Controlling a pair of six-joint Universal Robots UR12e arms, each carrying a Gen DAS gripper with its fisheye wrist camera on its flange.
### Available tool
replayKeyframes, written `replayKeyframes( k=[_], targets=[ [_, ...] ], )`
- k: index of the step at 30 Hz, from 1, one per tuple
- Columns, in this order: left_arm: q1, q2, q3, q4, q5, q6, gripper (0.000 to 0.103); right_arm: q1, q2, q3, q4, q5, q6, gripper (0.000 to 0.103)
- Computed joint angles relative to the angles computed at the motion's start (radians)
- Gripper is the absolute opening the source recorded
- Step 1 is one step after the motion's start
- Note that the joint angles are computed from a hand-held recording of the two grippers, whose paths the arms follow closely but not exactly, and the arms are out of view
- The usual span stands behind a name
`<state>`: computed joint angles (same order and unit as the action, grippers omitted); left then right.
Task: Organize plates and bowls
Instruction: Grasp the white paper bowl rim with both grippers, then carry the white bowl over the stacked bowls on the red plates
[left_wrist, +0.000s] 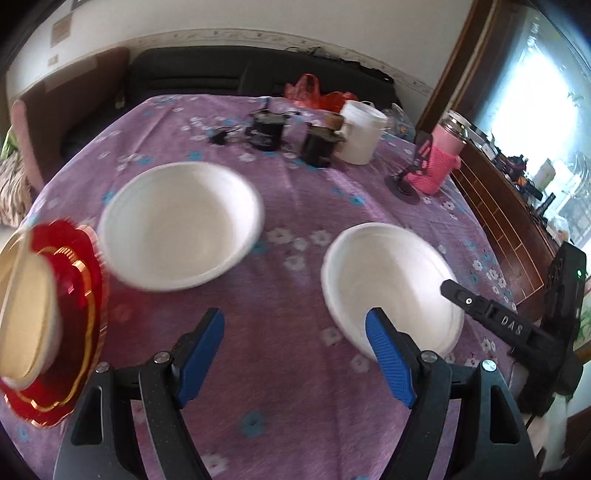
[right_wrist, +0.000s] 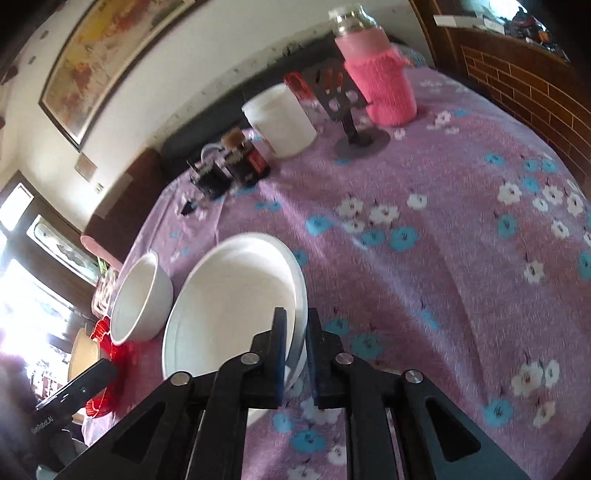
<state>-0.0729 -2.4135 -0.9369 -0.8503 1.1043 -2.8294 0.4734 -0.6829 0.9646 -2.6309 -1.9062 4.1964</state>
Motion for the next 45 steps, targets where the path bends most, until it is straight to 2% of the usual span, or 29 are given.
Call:
replayKeyframes(
  k=[2, 4, 9, 11, 13, 16, 20, 23, 25, 29, 34, 37, 41, 45],
  targets=[
    [-0.015, -0.016, 0.025, -0.004, 0.015, 0.001, 0.078, -0.001, 0.001, 0.023, -0.067, -0.009, -0.003, 0.012],
    [-0.026, -0.039, 0.059, -0.019, 0.020, -0.001, 0.078, -0.005, -0.002, 0.040, -0.086, 0.005, 0.013, 0.012],
    [-0.062, -0.104, 0.153, -0.077, 0.073, 0.017, 0.076, -0.004, -0.001, 0.031, -0.055, -0.009, 0.003, 0.012],
    [-0.073, -0.119, 0.171, -0.094, 0.098, 0.032, 0.065, -0.005, -0.001, 0.030, -0.047, -0.002, 0.004, 0.012],
    [-0.081, -0.133, 0.192, -0.128, 0.111, 0.051, 0.047, -0.007, 0.000, 0.028, -0.038, 0.006, 0.007, 0.012],
    [-0.084, -0.135, 0.189, -0.126, 0.118, 0.051, 0.035, -0.009, 0.004, 0.022, -0.023, 0.022, 0.007, 0.012],
    [-0.079, -0.129, 0.176, -0.102, 0.116, 0.030, 0.030, -0.008, 0.010, 0.011, -0.010, 0.025, 0.003, 0.012],
    [-0.076, -0.125, 0.169, -0.090, 0.114, 0.026, 0.021, -0.007, 0.013, 0.008, -0.009, 0.024, -0.002, 0.012],
    [-0.076, -0.120, 0.163, -0.092, 0.108, 0.040, 0.009, -0.007, 0.016, 0.008, -0.020, 0.029, -0.008, 0.012],
    [-0.075, -0.089, 0.106, -0.032, 0.114, 0.046, 0.009, -0.002, 0.022, -0.001, -0.017, 0.015, -0.016, 0.012],
    [-0.054, -0.039, 0.036, 0.037, 0.092, 0.037, 0.009, 0.004, 0.027, 0.001, -0.100, 0.017, -0.048, 0.012],
    [-0.035, -0.003, -0.011, 0.098, 0.086, 0.030, 0.009, 0.016, 0.038, -0.035, -0.116, 0.017, -0.084, 0.012],
    [0.001, 0.031, -0.044, 0.153, 0.069, -0.006, 0.009, 0.037, 0.079, -0.154, -0.057, 0.025, -0.149, 0.013],
    [0.043, 0.045, -0.041, 0.167, 0.058, -0.038, 0.009, 0.050, 0.164, -0.363, 0.041, 0.054, -0.211, 0.013]
  ],
)
